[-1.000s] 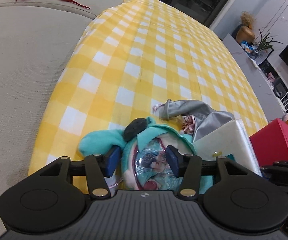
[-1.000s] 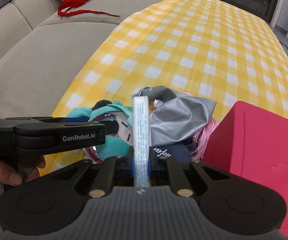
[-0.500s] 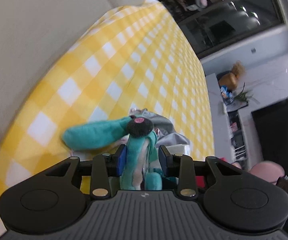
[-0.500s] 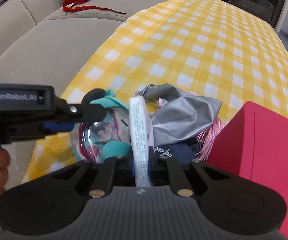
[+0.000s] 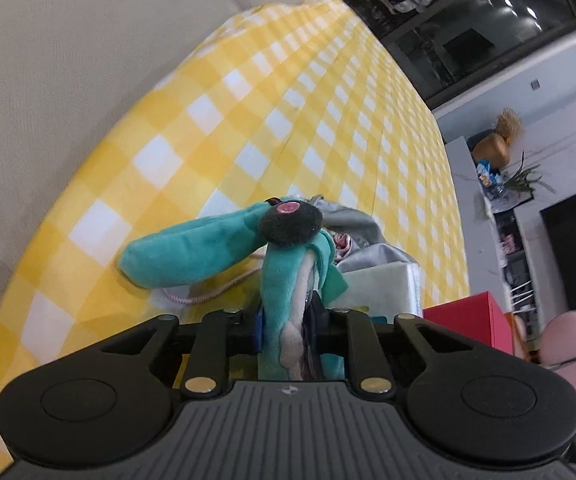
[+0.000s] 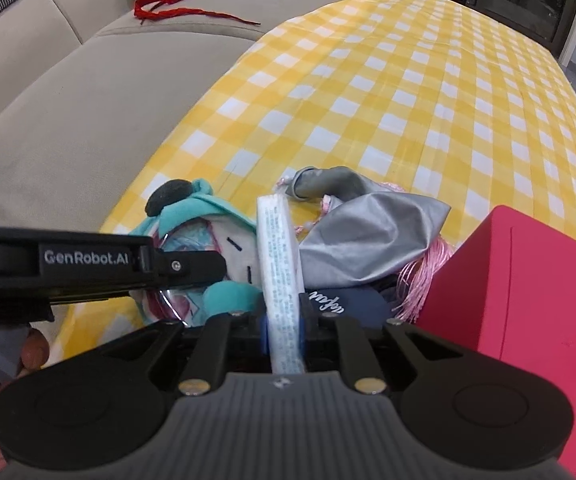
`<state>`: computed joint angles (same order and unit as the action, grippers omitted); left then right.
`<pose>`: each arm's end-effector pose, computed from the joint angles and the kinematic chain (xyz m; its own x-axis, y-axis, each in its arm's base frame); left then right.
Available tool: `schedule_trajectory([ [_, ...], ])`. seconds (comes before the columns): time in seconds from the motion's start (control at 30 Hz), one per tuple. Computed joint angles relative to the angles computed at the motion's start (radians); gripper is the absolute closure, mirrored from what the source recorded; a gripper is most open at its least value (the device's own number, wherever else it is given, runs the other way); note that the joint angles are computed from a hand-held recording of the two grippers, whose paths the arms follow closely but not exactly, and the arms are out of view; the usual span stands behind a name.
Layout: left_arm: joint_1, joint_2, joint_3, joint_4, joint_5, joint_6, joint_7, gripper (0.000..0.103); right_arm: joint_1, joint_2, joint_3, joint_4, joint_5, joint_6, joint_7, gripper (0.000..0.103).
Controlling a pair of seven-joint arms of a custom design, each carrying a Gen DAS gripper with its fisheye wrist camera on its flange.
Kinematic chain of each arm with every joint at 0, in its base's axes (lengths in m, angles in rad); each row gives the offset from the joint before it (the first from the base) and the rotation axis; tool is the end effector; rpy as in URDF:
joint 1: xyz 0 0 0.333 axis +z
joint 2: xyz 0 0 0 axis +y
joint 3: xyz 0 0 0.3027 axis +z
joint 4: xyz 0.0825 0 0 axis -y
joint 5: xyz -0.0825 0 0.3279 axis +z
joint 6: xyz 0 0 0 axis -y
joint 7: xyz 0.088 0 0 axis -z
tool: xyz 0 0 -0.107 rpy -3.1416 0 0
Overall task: Organize soft objects
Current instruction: 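Carry teal plush with left gripper while right gripper carries tube into white box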
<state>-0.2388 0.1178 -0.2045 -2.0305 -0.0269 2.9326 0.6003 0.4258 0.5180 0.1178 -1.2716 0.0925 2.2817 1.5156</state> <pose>0.5220 -0.2406 0.5017 0.3080 -0.7305 0.6096 -0.7125 -0.6017 -0.3610 0.5977 0.3391 0.5137 0.5249 -0.8424 -0.1220 -0.7759 -0.4146 -0.4755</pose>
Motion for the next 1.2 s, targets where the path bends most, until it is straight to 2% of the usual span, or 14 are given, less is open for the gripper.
schedule_trajectory([
  [0.1,-0.027,-0.01,0.028,0.038,0.141,-0.067,-0.066,0.083,-0.015,-0.017,0.009,-0.009,0.026,-0.001,-0.011,0.081],
  [0.23,-0.029,-0.016,0.019,0.075,0.203,-0.144,-0.063,0.083,-0.025,-0.017,0.011,0.014,0.044,-0.025,-0.023,0.081],
  [0.27,-0.031,-0.022,0.018,0.079,0.223,-0.162,-0.073,0.083,-0.027,-0.012,0.011,0.026,0.05,-0.035,-0.022,0.081],
  [0.33,-0.033,-0.031,0.015,0.082,0.255,-0.179,-0.087,0.083,-0.031,-0.008,0.011,0.038,0.06,-0.045,-0.021,0.092],
  [0.37,-0.032,-0.038,0.013,0.079,0.264,-0.182,-0.091,0.083,-0.033,-0.006,0.012,0.044,0.064,-0.051,-0.024,0.095],
  [0.43,-0.033,-0.051,0.014,0.079,0.316,-0.192,-0.129,0.083,-0.032,-0.021,0.008,0.03,0.065,-0.036,-0.02,0.096],
  [0.5,-0.037,-0.067,0.017,0.087,0.422,-0.217,-0.19,0.084,-0.036,-0.046,0.011,0.001,0.071,-0.002,-0.034,0.096],
  [0.6,-0.03,-0.095,0.006,0.1,0.49,-0.246,-0.217,0.084,-0.043,-0.069,0.017,-0.007,0.084,0.009,-0.051,0.096],
  [0.73,-0.026,-0.134,-0.021,0.135,0.586,-0.333,-0.251,0.084,-0.049,-0.136,0.021,-0.065,0.103,0.059,-0.075,0.096],
  [0.83,-0.026,-0.168,-0.043,0.149,0.598,-0.372,-0.249,0.084,-0.059,-0.2,0.027,-0.123,0.129,0.093,-0.097,0.096],
  [0.97,-0.04,-0.193,-0.081,0.196,0.594,-0.478,-0.234,0.084,-0.072,-0.296,0.03,-0.211,0.18,0.111,-0.124,0.096],
  [1.2,-0.074,-0.199,-0.122,0.263,0.603,-0.546,-0.223,0.084,-0.086,-0.499,0.007,-0.425,0.291,0.164,-0.183,0.096],
])
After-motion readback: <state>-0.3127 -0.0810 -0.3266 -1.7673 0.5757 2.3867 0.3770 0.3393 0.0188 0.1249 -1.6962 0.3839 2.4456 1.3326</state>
